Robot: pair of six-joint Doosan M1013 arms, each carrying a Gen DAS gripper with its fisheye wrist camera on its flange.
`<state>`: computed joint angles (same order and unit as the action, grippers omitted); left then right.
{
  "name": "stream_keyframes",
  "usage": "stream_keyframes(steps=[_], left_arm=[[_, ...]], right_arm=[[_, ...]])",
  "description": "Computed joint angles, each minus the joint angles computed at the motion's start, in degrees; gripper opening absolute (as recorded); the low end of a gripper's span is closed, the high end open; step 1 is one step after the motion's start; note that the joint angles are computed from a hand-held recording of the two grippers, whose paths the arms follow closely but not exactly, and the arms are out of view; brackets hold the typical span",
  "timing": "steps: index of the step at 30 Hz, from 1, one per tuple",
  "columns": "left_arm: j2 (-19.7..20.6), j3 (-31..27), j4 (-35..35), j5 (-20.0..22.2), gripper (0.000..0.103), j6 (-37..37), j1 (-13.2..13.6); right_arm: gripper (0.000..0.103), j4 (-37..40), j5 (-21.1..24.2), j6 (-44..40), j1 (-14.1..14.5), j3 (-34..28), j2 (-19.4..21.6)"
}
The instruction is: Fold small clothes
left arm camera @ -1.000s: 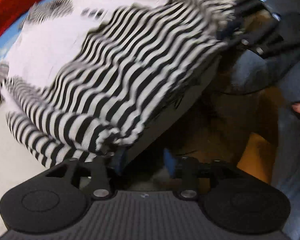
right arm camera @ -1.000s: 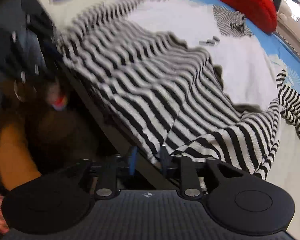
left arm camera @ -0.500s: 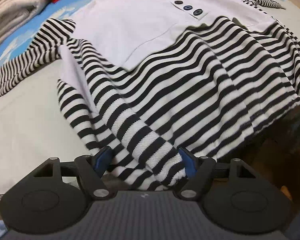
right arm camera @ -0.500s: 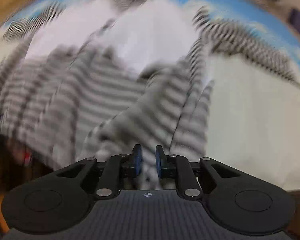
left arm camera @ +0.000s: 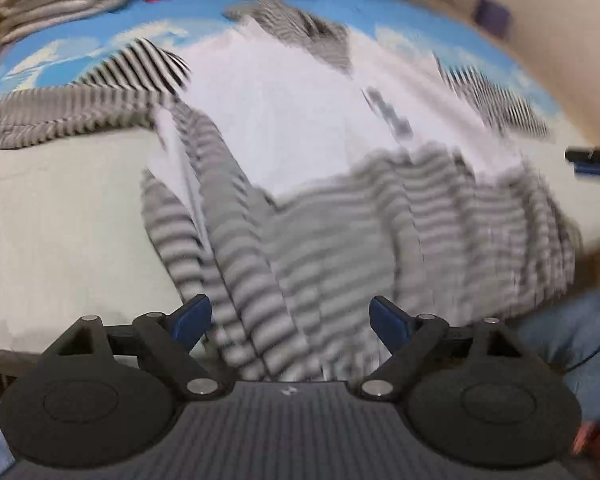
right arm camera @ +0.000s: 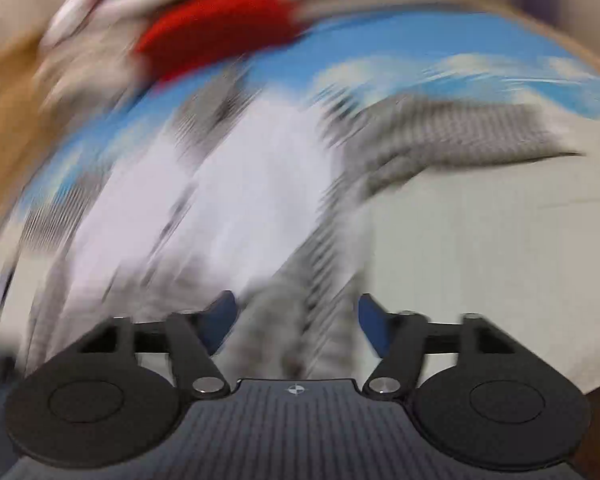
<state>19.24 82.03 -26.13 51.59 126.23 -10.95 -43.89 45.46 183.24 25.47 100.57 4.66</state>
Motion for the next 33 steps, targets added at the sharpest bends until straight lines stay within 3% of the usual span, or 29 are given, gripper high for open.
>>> stream_keyframes(steps=[3, 5, 7, 10, 13, 18, 21, 23, 24, 25, 26, 27, 30, 31, 32, 33], left_arm=[[1.23, -1.80, 2.23, -5.64, 0.094, -9.12, 0.02], [2.98, -4.24, 4.19, -8.06, 0.094, -16.74, 0.46], [5.26, -7.40, 6.86, -9.95, 0.094, -26.11, 1.05], [9.64, -14.02, 12.36, -9.97, 0.094, -38.48, 1.85], [14.45, -20.72, 13.54, -9.77, 0.094, -47.14, 2.98], [22.37, -31.35, 10.50, -6.47, 0.094, -57.80, 4.91], [27.04, -37.94, 8.20, -3.24, 0.092, -64.10, 5.96], [28.67, -39.80, 8.61, -4.48, 0.086, -69.09, 6.37], [28.62, -39.33, 8.78, -6.55, 0.072, -70.68, 6.46], [29.24, -40.60, 10.02, -6.09, 0.041, -72.95, 6.57], [29.80, -41.79, 11.32, -5.07, 0.030, -75.07, 6.68], [30.05, -42.26, 12.42, -4.93, 0.025, -77.45, 6.81], [30.10, -42.48, 12.98, -5.01, 0.025, -80.48, 7.48], [30.17, -42.68, 12.13, -4.99, 0.007, -78.97, 7.70], [30.26, -43.04, 12.53, -4.69, 0.001, -77.75, 7.72], [29.99, -42.99, 13.79, -4.71, 0.001, -77.48, 7.57]], right_arm=[[0.072, 0.58, 6.47, 15.56, -2.33, -2.12, 1.97], [0.071, -3.98, 3.82, 26.55, -2.29, -1.84, 2.52], [0.071, -4.42, 4.00, 32.22, -2.03, -3.48, 4.18], [0.071, -2.90, 3.90, 33.69, -2.09, -6.49, 6.98], [0.071, -3.89, 5.26, 33.10, -2.39, -9.04, 9.15], [0.071, -3.96, 9.42, 27.64, -2.45, -12.40, 12.38], [0.071, -1.64, 8.66, 24.22, -3.03, -13.95, 13.68], [0.071, -0.92, 7.79, 22.26, -3.15, -14.93, 14.49], [0.071, -0.92, 7.73, 21.17, -3.14, -15.60, 15.04], [0.071, -0.92, 7.86, 19.69, -3.05, -16.38, 15.61], [0.071, -0.79, 7.91, 18.05, -2.93, -17.07, 16.05], [0.071, -0.63, 7.62, 16.46, -2.88, -17.68, 16.50], [0.071, 0.67, 6.64, 11.96, -2.75, -19.29, 17.60], [0.071, 1.13, 6.36, 10.62, -2.72, -19.67, 17.84], [0.071, 1.48, 6.05, 9.47, -2.71, -19.95, 18.01], [0.071, 1.63, 5.85, 8.73, -2.65, -20.11, 18.05]])
